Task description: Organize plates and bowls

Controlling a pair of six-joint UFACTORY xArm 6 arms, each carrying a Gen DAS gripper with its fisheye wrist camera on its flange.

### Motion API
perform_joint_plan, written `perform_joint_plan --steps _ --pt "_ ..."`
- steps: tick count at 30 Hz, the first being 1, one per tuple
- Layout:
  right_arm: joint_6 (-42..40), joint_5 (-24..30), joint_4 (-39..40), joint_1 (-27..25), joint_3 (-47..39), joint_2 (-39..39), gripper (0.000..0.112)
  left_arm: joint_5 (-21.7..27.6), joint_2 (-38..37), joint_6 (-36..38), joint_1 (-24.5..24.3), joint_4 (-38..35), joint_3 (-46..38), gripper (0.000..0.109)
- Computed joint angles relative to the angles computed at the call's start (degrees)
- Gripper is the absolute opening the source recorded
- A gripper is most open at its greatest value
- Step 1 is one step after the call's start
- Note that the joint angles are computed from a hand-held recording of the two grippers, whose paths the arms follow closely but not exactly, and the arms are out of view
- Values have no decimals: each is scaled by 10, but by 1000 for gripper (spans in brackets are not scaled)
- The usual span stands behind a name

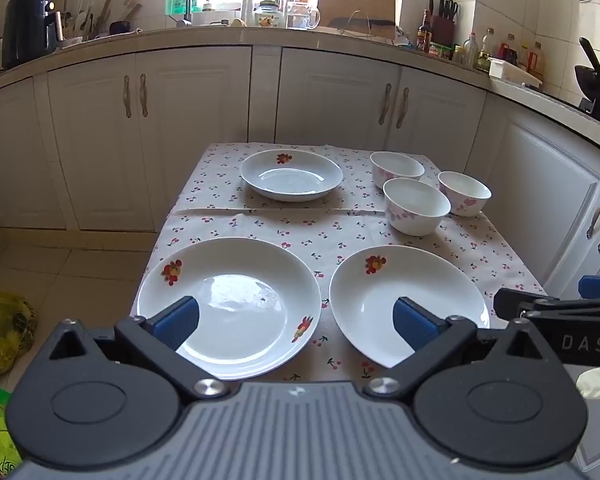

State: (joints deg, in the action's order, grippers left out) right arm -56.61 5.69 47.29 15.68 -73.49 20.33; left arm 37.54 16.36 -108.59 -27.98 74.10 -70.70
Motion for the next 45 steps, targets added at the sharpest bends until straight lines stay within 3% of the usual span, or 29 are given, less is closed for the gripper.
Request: perform_joint_plan --steps 45 --pt "2 -5 0 0 4 -1 103 -2 -3 -12 0 11 4 102"
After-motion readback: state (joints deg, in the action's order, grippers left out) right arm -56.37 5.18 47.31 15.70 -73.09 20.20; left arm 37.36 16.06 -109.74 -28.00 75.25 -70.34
